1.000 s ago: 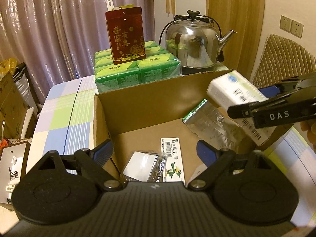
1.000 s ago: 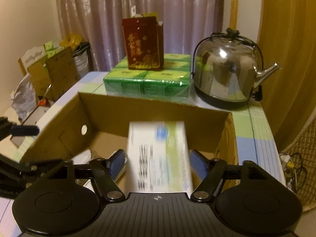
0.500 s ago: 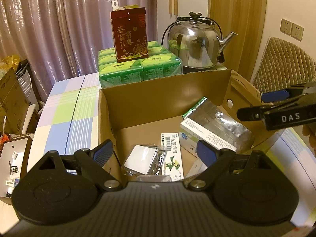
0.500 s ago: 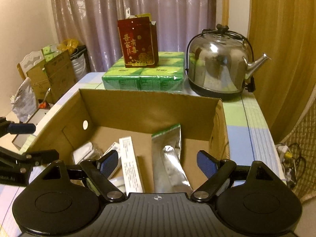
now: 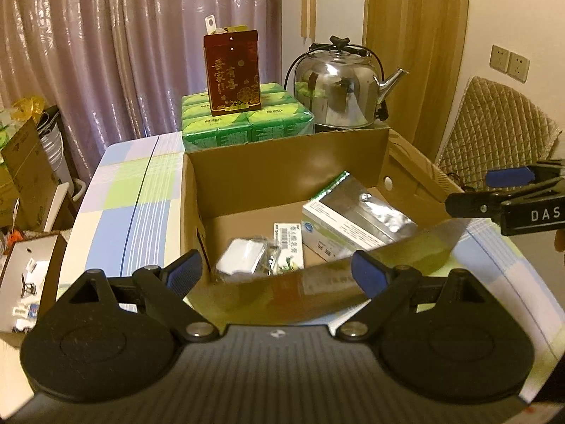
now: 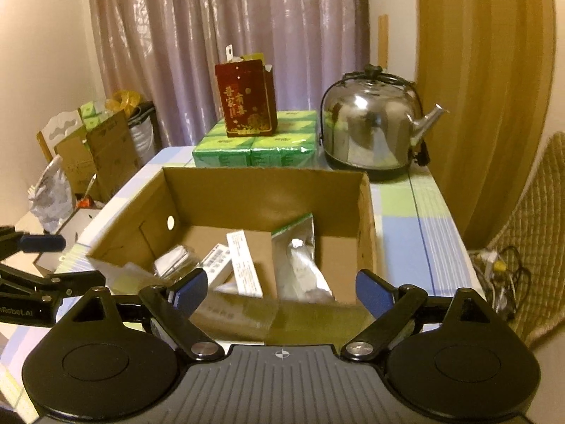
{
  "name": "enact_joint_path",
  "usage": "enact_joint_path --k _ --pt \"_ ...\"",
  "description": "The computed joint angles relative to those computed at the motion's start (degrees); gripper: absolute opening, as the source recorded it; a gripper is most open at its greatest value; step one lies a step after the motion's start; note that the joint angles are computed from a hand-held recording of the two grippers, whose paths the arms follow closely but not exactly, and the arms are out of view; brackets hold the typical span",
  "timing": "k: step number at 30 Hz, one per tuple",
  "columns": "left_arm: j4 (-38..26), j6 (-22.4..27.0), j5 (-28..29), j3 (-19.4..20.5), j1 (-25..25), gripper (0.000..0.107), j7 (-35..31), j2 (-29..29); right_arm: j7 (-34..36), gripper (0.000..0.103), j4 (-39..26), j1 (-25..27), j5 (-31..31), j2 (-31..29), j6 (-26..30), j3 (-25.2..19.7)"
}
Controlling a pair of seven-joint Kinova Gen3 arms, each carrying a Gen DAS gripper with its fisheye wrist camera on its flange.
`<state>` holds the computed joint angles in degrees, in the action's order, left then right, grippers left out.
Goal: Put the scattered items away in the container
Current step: 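Withdraw both tools from the box toward the remaining table items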
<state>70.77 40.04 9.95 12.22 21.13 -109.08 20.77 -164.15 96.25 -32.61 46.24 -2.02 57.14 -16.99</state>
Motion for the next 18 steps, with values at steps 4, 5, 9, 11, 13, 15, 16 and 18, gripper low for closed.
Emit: enact_joint_path --k 4,5,9,11,13,15,16,18 --pt "4.9 -0.5 1.1 0.2 -0.9 0.089 -0.1 -3.5 -2.4 0.090 1.4 -1.0 -0.8 -1.7 2.2 -1.7" --pt "6.1 -0.6 1.4 0.2 -1.1 0.089 -0.2 -4.3 -3.3 0.091 1.9 -1.2 -0.8 -2.2 2.8 -2.3" --pt "10.9 -1.3 2.9 0.1 -2.2 0.089 -0.1 -7.4 -6.1 0.091 3.7 -1.6 -2.2 -3.9 5.0 -4.2" --pt "13.0 -1.3 3.6 0.0 -2.7 0.089 -0.1 -8.9 -7.1 0.092 4.7 -1.5 -3.3 -4.7 5.9 -5.0" --pt "14.9 -1.0 4.2 -0.2 -3.1 0.089 0.0 -10.1 -8.8 0.092 5.8 -1.3 -4.3 -5.8 6.5 -5.9" --pt "16.6 -0.7 4.6 -0.4 -3.4 0.089 0.0 -11.1 -9.9 0.093 6.5 -1.0 -5.1 -6.6 7.4 -6.8" --pt "17.4 -0.7 4.8 -0.5 -3.6 0.089 -0.1 -11.7 -10.2 0.093 6.9 -1.0 -5.4 -6.9 7.9 -7.3" --pt "19.2 -0.7 5.3 -0.7 -3.9 0.089 -0.3 -12.7 -10.6 0.093 7.4 -0.9 -6.2 -7.6 8.8 -8.2"
